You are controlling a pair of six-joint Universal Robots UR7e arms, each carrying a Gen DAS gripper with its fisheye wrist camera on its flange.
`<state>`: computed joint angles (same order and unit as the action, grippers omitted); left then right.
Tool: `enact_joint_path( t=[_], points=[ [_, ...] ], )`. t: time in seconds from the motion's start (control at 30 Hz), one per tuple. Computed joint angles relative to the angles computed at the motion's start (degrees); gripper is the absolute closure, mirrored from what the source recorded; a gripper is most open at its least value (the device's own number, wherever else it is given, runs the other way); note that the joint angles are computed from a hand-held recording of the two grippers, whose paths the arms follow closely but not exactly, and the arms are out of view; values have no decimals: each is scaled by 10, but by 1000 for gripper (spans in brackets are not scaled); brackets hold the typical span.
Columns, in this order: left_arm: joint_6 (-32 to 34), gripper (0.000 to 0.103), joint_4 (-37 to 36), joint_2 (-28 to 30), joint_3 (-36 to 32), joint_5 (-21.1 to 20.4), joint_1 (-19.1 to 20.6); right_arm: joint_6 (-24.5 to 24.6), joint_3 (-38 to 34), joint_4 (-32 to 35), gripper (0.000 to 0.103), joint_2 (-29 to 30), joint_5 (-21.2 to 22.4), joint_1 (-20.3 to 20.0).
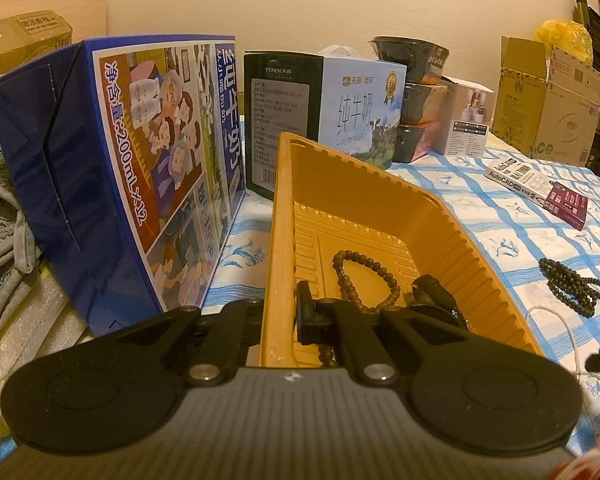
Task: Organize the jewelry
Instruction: 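Grasp the white pearl strand end with the right gripper, then lift the white pearl strand into the orange tray and open the right gripper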
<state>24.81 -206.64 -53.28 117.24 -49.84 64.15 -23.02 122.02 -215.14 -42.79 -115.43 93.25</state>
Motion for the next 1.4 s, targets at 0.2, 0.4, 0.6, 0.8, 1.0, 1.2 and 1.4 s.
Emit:
enact_joint_path(
  t=[0.2,0.4,0.6,0.8,1.0,1.2,1.4],
  points=[
    [1,98,1,0,-1,1,0,42,-46,8,72,30,-42,12],
    [0,98,1,0,-1,1,0,-22,-79,-17,101,79,-115,36],
    [1,98,1,0,-1,1,-1,-33,-74,-36,102,83,-107,32],
    [1,98,0,1,-1,1,-1,24,-42,-29,102,41,-47,19],
    [0,98,1,0,0,2,-1,31,-20,-53,102,0,-12,30],
    [0,98,2,1,-1,2,-1,17,-9,-66,102,-45,14,52],
    [0,98,0,0,1,-1,-1,-3,-11,-69,102,-72,21,76]
  ],
)
